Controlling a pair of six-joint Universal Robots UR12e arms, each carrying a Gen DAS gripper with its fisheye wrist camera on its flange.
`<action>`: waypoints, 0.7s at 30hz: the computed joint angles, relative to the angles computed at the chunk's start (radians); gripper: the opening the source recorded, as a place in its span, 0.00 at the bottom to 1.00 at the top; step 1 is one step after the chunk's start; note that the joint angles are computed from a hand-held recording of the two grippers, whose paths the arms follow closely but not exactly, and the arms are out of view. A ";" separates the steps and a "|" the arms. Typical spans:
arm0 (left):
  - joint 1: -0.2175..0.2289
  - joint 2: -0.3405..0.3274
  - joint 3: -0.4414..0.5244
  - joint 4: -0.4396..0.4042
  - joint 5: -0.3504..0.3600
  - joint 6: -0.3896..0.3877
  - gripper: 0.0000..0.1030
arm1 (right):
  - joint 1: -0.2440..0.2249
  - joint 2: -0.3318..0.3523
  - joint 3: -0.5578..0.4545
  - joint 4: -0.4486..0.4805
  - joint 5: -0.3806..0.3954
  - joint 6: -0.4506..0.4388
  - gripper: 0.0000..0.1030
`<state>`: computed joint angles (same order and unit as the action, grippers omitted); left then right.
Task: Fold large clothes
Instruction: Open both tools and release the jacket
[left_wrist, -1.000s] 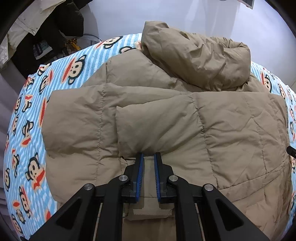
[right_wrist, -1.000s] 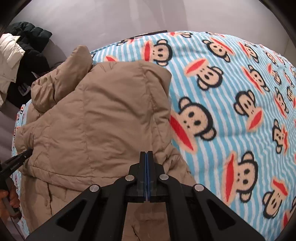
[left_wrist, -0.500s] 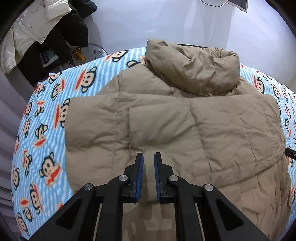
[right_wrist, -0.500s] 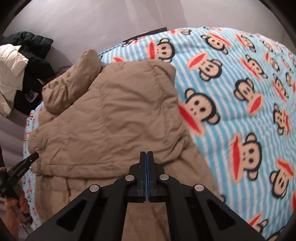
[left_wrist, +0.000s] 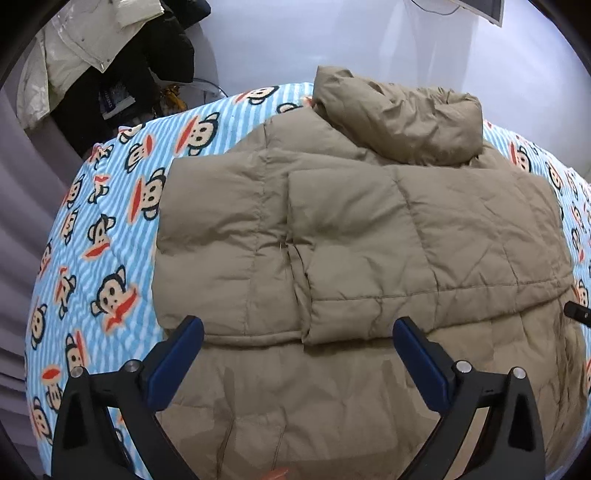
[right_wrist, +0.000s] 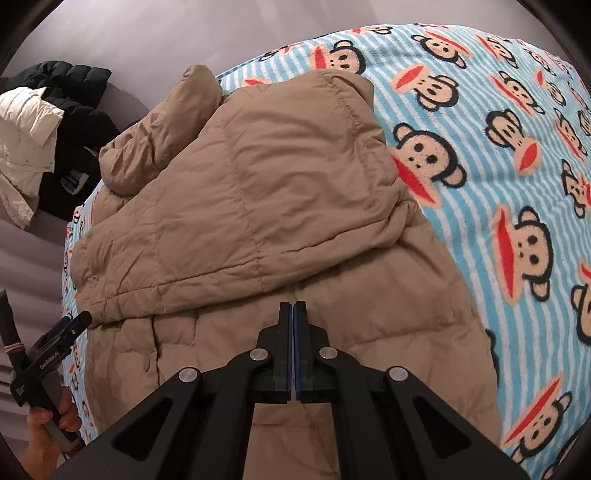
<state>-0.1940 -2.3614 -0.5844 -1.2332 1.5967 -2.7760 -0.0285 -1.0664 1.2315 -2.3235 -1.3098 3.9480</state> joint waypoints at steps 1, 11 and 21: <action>0.000 0.002 -0.005 0.005 0.007 0.003 0.99 | 0.000 -0.001 0.001 -0.001 0.000 0.003 0.01; 0.014 0.044 -0.072 0.018 0.012 -0.015 0.99 | -0.001 -0.021 0.068 -0.136 0.021 0.095 1.00; 0.068 0.096 -0.129 -0.089 -0.091 0.018 0.99 | -0.033 -0.108 0.236 -0.248 0.049 0.222 1.00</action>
<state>-0.1258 -2.2652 -0.7134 -1.3219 1.5058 -2.7577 -0.0614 -1.1741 1.4674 -2.5719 -1.2612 4.1700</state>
